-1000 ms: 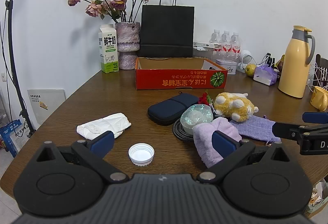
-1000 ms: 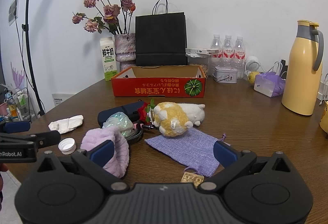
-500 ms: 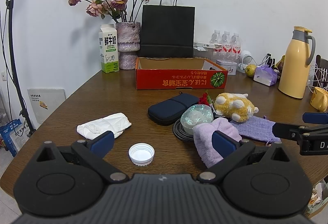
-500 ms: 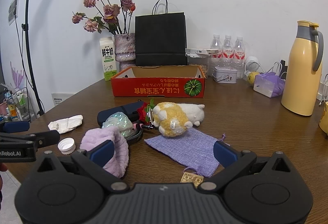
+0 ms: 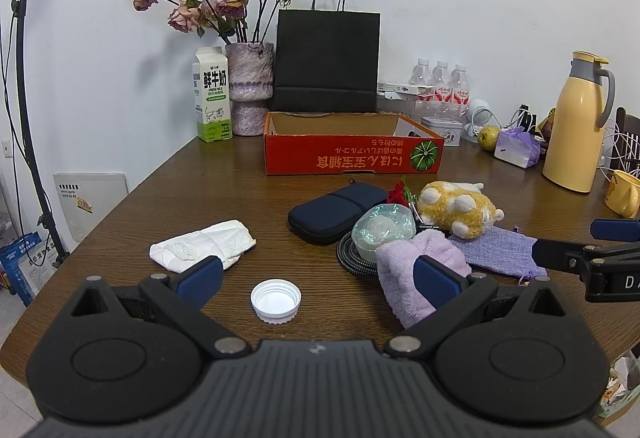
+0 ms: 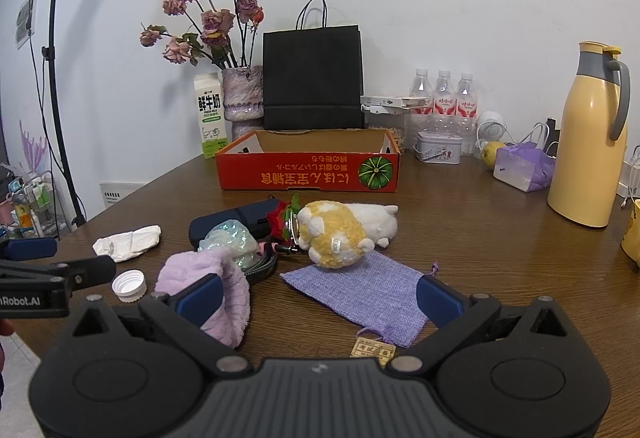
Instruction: Organize objects
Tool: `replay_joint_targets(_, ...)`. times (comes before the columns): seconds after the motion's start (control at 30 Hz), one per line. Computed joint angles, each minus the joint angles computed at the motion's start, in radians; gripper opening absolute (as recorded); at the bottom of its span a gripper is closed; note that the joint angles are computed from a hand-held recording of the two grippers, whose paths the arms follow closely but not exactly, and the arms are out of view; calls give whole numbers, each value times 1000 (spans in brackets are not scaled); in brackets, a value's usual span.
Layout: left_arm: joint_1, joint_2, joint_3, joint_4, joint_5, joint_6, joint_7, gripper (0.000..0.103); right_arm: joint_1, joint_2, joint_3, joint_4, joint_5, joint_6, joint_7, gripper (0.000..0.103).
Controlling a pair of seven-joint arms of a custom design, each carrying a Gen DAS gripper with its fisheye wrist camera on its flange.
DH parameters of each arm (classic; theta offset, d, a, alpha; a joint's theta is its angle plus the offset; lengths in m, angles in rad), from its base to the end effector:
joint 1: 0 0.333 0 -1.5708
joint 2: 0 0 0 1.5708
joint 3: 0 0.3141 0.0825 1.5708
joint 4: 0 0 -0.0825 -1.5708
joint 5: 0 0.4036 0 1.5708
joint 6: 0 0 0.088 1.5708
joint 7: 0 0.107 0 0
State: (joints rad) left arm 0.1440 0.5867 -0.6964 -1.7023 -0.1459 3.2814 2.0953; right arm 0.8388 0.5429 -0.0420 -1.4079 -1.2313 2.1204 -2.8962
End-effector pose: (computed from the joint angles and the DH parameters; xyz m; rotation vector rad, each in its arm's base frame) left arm 0.6765 -0.2790 0.4318 -1.0702 2.0455 -1.3064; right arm 0.5533 0.5143 0.4249 -1.2397 1.8533 -1.1072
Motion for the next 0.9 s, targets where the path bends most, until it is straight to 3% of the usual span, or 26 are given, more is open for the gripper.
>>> replay_joint_targets(0.5,-29,5,32,17,-13,-19,-3,103,-13,-11,5,-20,6,7,3,103)
replay_joint_targets(0.67,-68,11,77,40,-39,-43,5,103,-19,-3,5,-16,24,9,-4,103)
replay_joint_targets(0.9,-167,20,197,90,-94,-98,12,103,-36,1,4,-29,55,27,-12,103)
